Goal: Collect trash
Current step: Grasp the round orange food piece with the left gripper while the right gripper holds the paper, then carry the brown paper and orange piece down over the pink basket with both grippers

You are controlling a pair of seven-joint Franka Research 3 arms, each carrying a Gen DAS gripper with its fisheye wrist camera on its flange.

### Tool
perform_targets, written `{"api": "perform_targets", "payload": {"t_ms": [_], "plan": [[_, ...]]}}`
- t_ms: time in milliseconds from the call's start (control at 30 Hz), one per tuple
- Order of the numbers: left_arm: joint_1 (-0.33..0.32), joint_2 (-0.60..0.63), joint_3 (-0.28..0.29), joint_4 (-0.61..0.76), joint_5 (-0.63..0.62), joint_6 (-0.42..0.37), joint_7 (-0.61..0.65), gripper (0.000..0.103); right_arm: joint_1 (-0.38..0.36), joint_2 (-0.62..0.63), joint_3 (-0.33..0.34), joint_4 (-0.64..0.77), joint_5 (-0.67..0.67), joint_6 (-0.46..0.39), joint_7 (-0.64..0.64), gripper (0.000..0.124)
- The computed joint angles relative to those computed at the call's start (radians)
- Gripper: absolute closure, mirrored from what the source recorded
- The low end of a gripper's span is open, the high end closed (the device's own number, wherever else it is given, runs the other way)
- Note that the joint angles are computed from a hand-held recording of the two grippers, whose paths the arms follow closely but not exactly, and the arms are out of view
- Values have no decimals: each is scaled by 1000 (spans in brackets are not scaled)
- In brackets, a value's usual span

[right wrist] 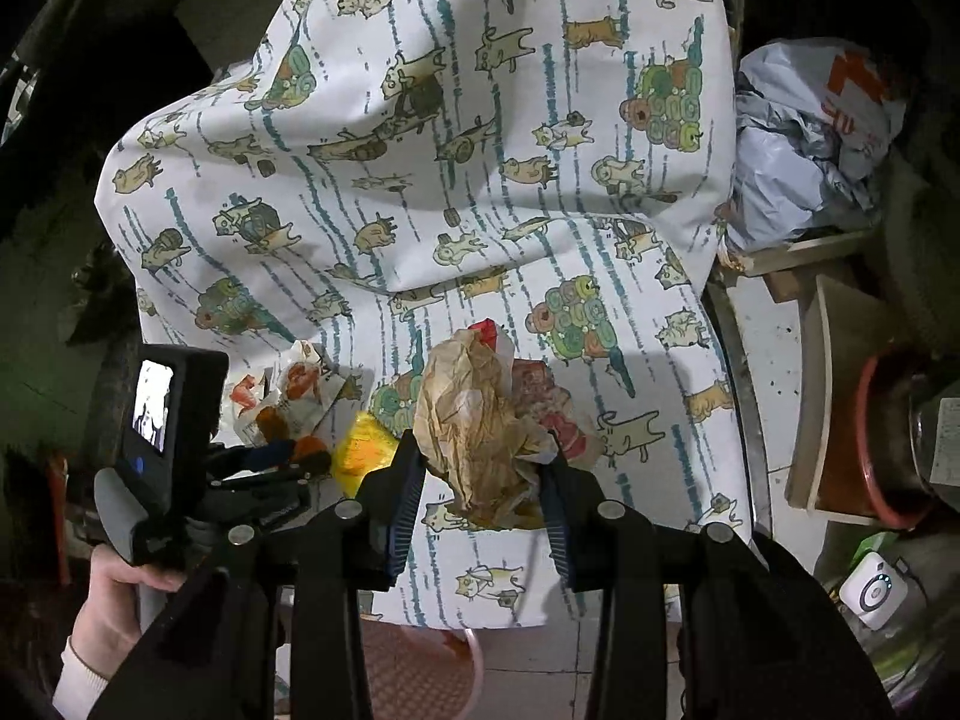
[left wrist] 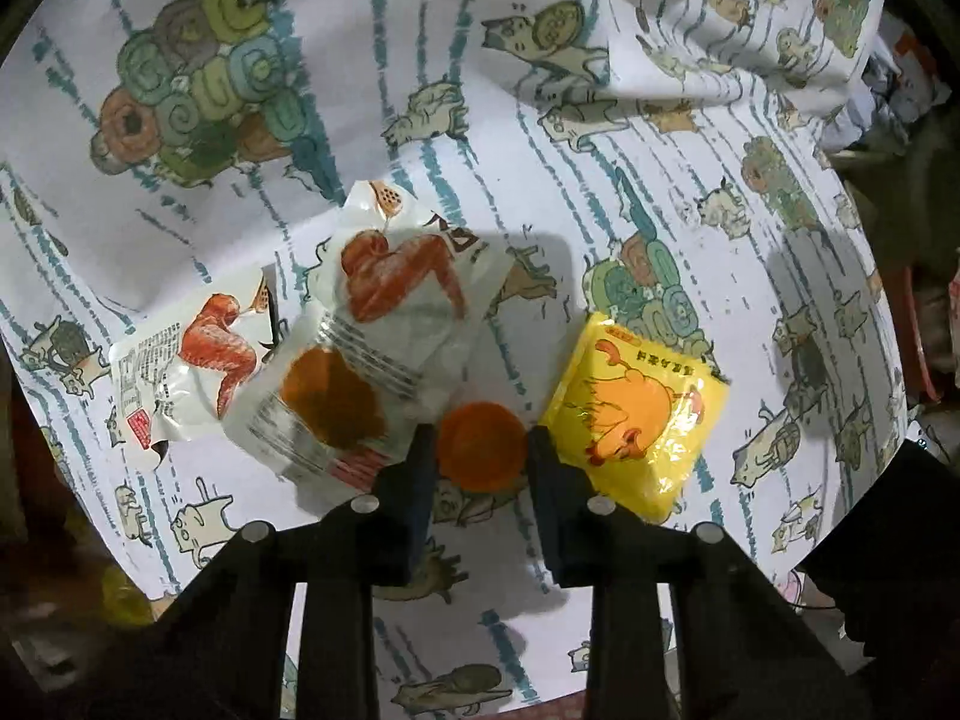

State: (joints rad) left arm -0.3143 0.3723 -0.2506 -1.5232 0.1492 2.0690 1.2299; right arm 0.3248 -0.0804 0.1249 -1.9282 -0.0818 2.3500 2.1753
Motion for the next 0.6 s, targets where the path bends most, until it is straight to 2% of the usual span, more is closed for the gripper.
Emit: {"api": "perform_targets", "payload": {"t_ms": [333, 600], "plan": [[53, -239, 2, -219, -72, 175, -2, 75, 15, 7, 10, 10, -35, -10, -3, 85], [50, -457, 9, -380, -49, 236, 40, 75, 36, -28, 25, -26, -18, 20, -20, 85]]}}
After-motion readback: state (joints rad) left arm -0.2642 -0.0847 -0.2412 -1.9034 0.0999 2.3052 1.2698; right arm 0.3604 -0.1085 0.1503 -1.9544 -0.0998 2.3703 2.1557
